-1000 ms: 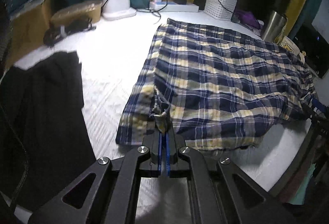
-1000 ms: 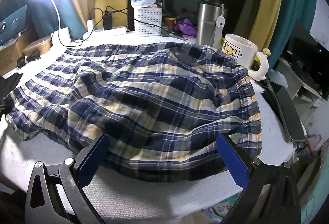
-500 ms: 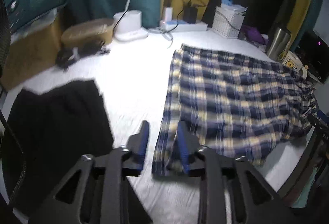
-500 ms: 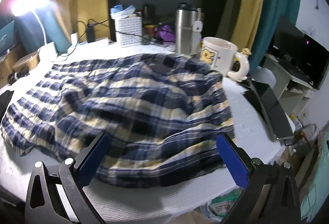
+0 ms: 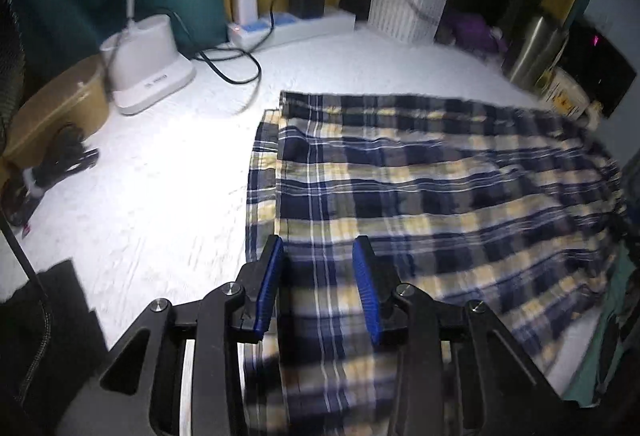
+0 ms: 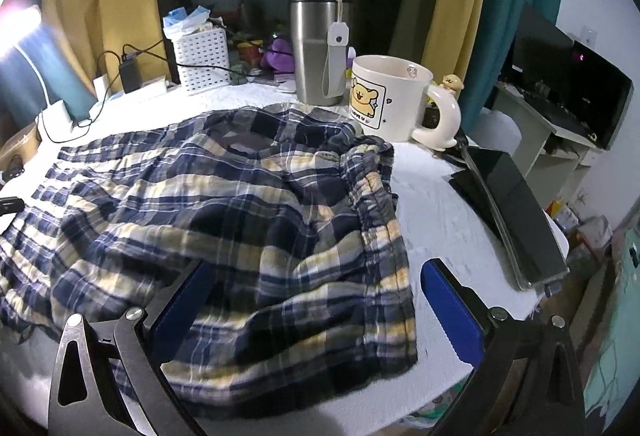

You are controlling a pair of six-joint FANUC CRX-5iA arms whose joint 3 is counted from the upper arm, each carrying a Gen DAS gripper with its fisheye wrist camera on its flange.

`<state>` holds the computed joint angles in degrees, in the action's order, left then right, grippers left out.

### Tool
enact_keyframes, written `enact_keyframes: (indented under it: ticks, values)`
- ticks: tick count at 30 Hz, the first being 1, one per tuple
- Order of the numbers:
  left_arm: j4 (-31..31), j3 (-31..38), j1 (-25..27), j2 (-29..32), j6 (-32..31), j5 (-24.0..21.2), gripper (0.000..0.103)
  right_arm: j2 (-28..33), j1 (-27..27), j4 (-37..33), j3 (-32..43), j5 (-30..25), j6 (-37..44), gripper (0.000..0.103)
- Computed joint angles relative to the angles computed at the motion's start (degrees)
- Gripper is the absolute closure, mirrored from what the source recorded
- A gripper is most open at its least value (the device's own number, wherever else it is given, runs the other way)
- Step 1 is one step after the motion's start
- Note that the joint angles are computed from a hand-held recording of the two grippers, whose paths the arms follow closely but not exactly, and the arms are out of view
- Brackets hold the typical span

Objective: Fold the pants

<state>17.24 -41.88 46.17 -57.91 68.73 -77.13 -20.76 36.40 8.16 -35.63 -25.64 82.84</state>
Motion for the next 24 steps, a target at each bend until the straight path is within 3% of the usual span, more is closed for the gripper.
enact_keyframes:
  ticks: [5,9,11,12,14,20,24]
  values:
    - [-4.36,0.85,-5.18,4.09,5.30,4.44,0.067,2.15,0.39,1.21,1.15,-0.47,-0.51,0.000]
    - [-3.73,-0.39,-4.28,3.11,4.24,5.57,0.069,3.11,0.70,2.29,1.45,-0.45,-1.38,0.000]
    - [-2.83,-1.12,-2.73,1.93,2.49,5.54,0.091,3.49,0.85,2.76,1.53,-0.53,-1.91,0.000]
    - [-2.84,-1.13,-2.48,1.96,2.11,5.50,0.095,3.58,0.91,2.86,1.54,-0.56,-2.03,0.000]
    - [-1.21,-1.85,-0.06,0.82,-0.24,4.58,0.101,3.52,1.21,3.33,1.36,-0.55,-2.43,0.000]
    - [0.39,-3.06,6.85,-3.95,-4.48,2.82,0.102,2.69,2.46,5.26,0.58,-0.45,-4.31,0.000]
    - [6.79,-4.87,20.20,-7.92,-14.00,-2.53,0.102,2.23,3.34,6.67,0.16,-0.50,-5.67,0.000]
